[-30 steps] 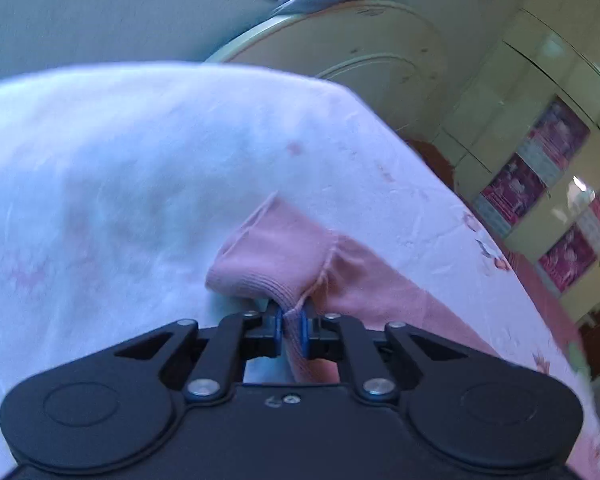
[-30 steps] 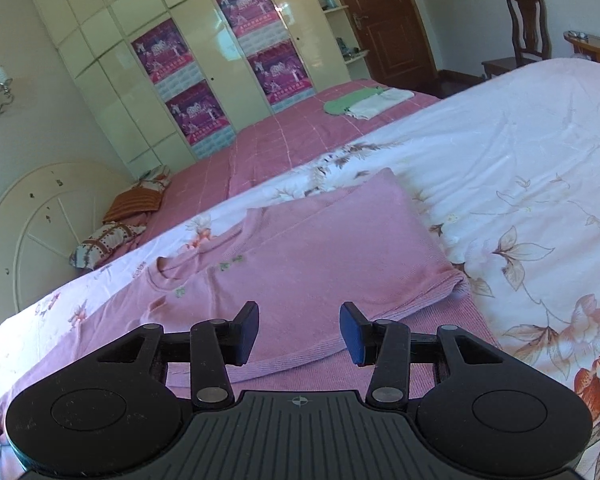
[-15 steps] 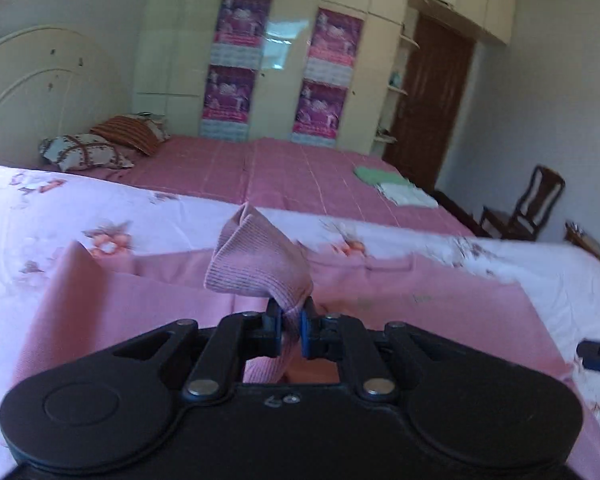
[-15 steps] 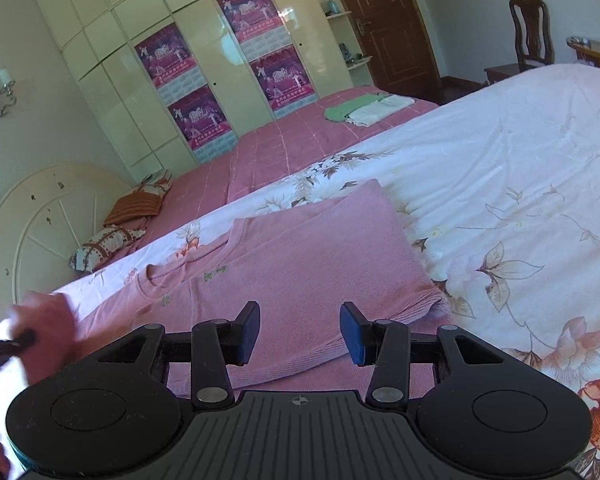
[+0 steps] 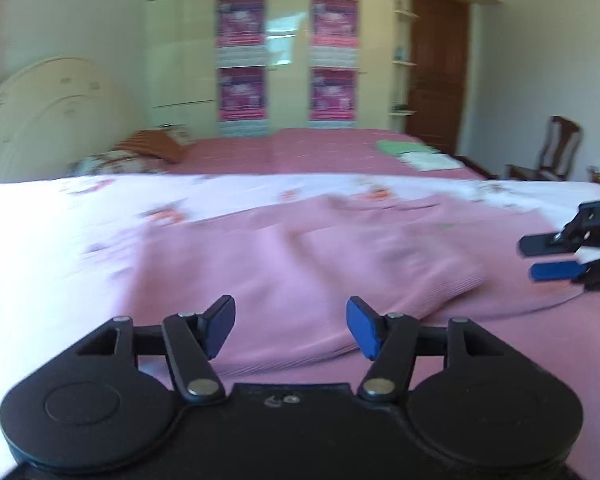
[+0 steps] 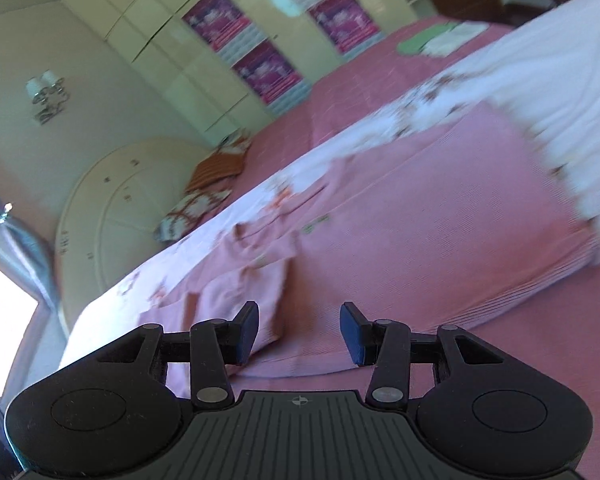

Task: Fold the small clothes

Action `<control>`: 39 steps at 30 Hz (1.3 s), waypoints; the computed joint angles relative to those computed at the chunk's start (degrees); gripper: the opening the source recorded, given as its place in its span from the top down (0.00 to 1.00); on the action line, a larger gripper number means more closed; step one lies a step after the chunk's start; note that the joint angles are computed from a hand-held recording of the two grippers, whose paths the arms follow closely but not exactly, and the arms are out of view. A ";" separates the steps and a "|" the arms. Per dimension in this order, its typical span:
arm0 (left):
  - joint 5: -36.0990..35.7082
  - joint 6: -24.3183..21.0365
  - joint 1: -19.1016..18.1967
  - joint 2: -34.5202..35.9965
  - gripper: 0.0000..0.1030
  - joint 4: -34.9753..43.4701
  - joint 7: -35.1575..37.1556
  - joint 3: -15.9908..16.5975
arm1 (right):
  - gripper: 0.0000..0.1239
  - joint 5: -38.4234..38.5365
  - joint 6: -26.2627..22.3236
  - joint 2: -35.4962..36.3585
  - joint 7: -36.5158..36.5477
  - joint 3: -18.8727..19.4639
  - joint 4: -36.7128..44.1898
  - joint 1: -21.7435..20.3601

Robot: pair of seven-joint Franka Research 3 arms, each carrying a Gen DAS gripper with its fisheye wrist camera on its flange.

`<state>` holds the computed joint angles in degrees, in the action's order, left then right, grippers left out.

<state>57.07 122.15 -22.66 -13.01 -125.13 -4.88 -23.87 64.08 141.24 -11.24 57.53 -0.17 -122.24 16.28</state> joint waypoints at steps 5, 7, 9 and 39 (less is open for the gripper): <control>-8.69 -1.94 0.34 -7.05 0.45 -7.96 3.01 1.86 | 0.64 -2.10 0.04 5.75 3.50 2.69 3.79 1.74; -9.27 0.51 1.44 -8.09 0.45 -9.44 3.45 2.65 | 0.64 -5.53 0.90 7.65 6.31 3.85 5.28 2.12; -8.40 3.14 2.94 -8.50 0.45 -10.47 3.58 2.92 | 0.91 -8.57 2.36 8.37 5.71 4.80 6.28 2.72; -3.61 15.73 7.48 -6.95 0.89 -11.75 1.31 3.80 | 0.96 -12.03 11.73 2.53 5.42 1.27 -0.67 2.37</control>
